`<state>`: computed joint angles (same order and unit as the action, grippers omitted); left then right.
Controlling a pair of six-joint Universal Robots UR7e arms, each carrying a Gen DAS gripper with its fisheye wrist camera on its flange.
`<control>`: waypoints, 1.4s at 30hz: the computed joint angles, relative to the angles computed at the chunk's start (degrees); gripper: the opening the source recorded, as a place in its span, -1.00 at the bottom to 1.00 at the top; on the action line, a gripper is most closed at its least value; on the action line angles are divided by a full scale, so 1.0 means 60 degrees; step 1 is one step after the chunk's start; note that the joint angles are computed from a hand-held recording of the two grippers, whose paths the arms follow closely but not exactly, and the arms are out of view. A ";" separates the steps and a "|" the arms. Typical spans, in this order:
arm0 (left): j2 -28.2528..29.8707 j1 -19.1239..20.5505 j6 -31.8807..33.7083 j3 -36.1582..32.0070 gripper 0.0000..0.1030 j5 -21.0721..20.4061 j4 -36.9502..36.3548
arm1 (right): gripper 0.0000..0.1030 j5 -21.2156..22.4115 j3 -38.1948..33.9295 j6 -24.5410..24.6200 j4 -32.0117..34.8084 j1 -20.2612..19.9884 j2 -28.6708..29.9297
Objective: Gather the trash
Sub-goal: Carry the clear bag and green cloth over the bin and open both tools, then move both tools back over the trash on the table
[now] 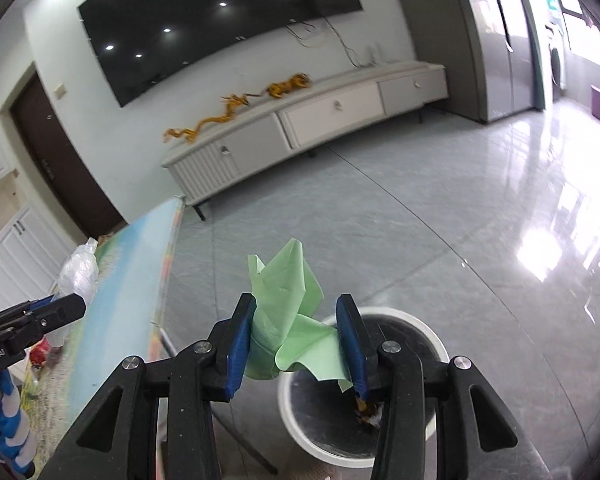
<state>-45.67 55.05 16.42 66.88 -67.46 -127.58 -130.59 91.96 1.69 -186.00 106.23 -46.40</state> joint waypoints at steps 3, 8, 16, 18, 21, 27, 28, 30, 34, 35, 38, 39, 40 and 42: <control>0.0493 -0.0037 -0.0138 -0.0298 -0.49 -0.0126 0.0352 | -0.18 0.0004 0.0275 0.0507 0.0285 -0.0352 -0.0153; 0.1143 -0.0076 -0.0269 -0.0653 -0.47 -0.0354 0.0790 | -0.12 0.0161 0.0643 0.1180 0.0709 -0.0822 -0.0321; 0.1857 -0.0103 -0.0480 -0.1237 -0.16 -0.0690 0.1371 | 0.09 -0.0010 0.0756 0.1887 0.1391 -0.1171 -0.0352; 0.1904 -0.0089 -0.0487 -0.1279 0.03 -0.0821 0.1326 | 0.09 -0.0093 0.0806 0.2039 0.1456 -0.1205 -0.0399; 0.1937 -0.0111 -0.0468 -0.1307 0.04 -0.0948 0.1369 | 0.10 -0.0186 0.0879 0.2184 0.1461 -0.1220 -0.0461; 0.1686 -0.0133 -0.0422 -0.1057 0.04 -0.0999 0.1118 | 0.10 -0.0427 0.0995 0.2246 0.1289 -0.1119 -0.0569; 0.1571 -0.0145 -0.0392 -0.0892 0.04 -0.0950 0.0965 | 0.10 -0.0474 0.1023 0.2223 0.1219 -0.1079 -0.0595; 0.1373 -0.0151 -0.0308 -0.0642 0.04 -0.0824 0.0597 | 0.10 -0.0543 0.0986 0.2190 0.1148 -0.1010 -0.0599; 0.0938 -0.0213 -0.0233 -0.0071 0.04 -0.0685 -0.0327 | 0.10 -0.0741 0.0929 0.2092 0.0925 -0.0764 -0.0592; 0.0822 -0.0213 -0.0206 0.0039 0.04 -0.0691 -0.0517 | 0.10 -0.0792 0.0902 0.2041 0.0868 -0.0688 -0.0582; 0.0468 -0.0236 -0.0136 0.0365 0.04 -0.0711 -0.1035 | 0.10 -0.0935 0.0766 0.1850 0.0710 -0.0438 -0.0514; 0.0330 -0.0237 -0.0099 0.0460 0.04 -0.0709 -0.1137 | 0.10 -0.0973 0.0719 0.1778 0.0656 -0.0362 -0.0490; 0.0218 -0.0233 -0.0036 0.0544 0.04 -0.0703 -0.1201 | 0.10 -0.1029 0.0627 0.1688 0.0600 -0.0251 -0.0438; -0.0054 -0.0286 0.0115 0.0792 0.04 -0.0586 -0.1372 | 0.10 -0.1102 0.0500 0.1534 0.0504 -0.0084 -0.0376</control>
<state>-46.00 53.33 17.12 71.63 -70.98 -135.81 -137.20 94.96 10.90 -182.98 105.73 -48.65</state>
